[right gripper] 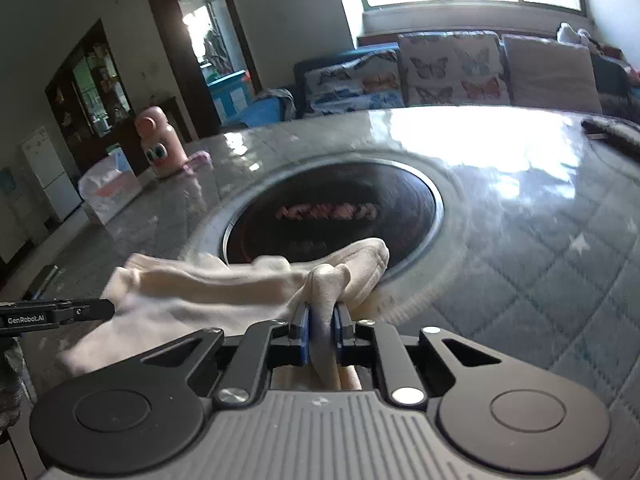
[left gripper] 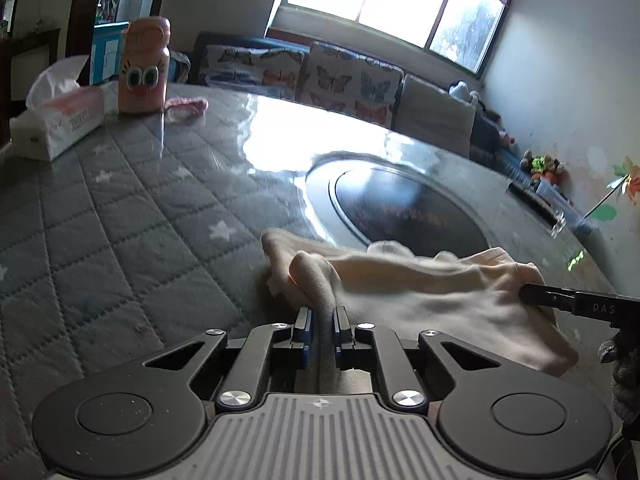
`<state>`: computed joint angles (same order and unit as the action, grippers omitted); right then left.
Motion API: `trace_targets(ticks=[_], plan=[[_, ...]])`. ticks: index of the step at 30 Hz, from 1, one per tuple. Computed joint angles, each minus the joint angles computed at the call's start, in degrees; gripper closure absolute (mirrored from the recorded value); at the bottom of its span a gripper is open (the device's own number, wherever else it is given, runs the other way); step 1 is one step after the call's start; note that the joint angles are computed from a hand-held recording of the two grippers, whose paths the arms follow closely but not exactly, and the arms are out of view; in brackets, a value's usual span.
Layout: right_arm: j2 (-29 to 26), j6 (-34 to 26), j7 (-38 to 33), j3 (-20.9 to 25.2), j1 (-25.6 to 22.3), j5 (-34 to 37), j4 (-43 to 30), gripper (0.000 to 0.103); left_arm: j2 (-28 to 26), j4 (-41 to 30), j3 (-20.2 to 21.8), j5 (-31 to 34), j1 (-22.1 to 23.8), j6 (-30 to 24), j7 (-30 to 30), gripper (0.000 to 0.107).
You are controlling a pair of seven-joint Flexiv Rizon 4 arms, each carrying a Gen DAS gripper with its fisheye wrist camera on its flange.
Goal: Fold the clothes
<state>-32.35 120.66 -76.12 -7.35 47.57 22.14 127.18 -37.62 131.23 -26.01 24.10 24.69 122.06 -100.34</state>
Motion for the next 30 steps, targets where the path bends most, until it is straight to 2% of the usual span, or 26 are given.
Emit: trace_targets(ticks=[6,11,20,26,30], plan=[[1.35,-1.31,-2.13,-1.37,1.35,-1.19,-2.53,0.093,1.2,1.08,-0.47,2.12,2.42,2.59,-1.45,0.097],[1.15,-3.18,-3.15,-0.83,0.97,-4.61,-6.6,0.095,3.37,1.83,1.18,3.47,4.25,5.58,-4.66,0.097],[-5.82,-6.43,-0.06,4.68,-4.03,-15.61,-19.7,0.095,8.72,1.1,9.05,4.15,5.1,6.01,-8.51,0.097],[-11.11,-9.19,3.97,7.89,-6.97,-22.79,-28.05,0.095,9.07,-0.55,12.26,4.16,5.39,5.12,-8.77,0.097],[-13.47,-12.96,6.74,5.05,-5.3,-24.35,-30.92,0.09,7.69,-0.81,14.26,1.73,4.0,3.39,-7.07,0.095]])
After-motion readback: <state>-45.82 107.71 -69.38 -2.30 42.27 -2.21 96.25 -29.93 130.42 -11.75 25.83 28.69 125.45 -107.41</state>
